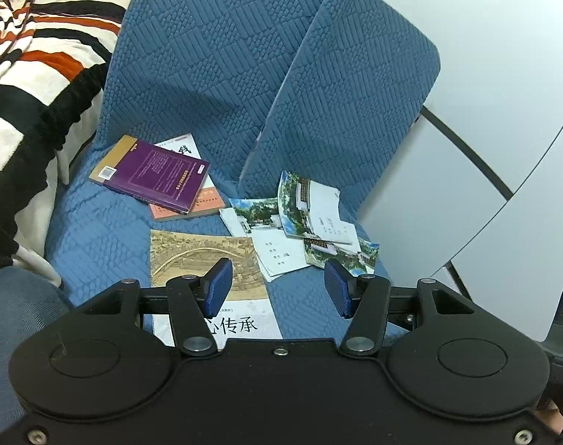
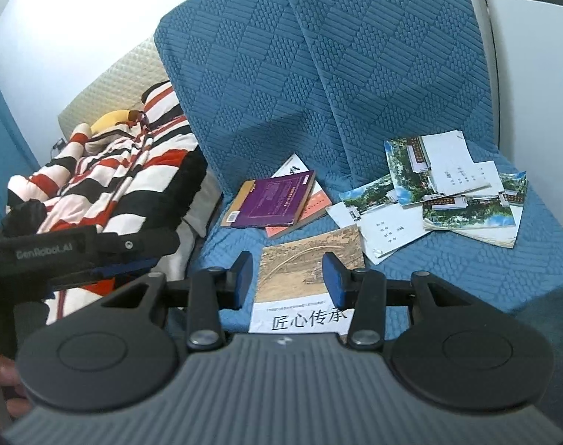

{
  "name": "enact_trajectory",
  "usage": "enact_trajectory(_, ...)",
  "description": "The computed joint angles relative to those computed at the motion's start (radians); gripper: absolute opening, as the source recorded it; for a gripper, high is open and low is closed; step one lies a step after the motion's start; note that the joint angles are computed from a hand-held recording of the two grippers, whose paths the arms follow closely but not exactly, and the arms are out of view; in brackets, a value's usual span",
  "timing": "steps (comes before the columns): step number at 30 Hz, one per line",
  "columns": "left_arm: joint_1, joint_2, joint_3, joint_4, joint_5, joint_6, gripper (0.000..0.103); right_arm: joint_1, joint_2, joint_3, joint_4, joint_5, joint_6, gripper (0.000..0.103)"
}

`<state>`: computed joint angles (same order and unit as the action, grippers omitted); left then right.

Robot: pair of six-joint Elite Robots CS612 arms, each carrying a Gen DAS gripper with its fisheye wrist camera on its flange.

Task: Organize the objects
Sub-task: 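Move both grippers toward the purple paperback lying on the orange book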

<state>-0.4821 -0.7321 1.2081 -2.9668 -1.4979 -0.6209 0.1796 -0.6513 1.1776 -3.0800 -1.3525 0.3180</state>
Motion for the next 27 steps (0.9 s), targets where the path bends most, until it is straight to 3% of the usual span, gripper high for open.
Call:
enact_trajectory(13, 0.018, 0.020, -0.022, 0.018, -0.009, -0.015, 0.052, 0.006, 0.049, -0.075, 0.047, 0.003, 0.018, 0.045)
enact_trajectory(19, 0.024, 0.028, -0.017, 0.015, 0.001, -0.021, 0.053, 0.010, 0.080, -0.126, 0.081, 0.005, -0.026, 0.045)
enact_trajectory(27, 0.033, 0.098, -0.088, -0.002, -0.026, -0.030, 0.055, 0.008, 0.140, -0.216, 0.141, -0.003, -0.052, 0.047)
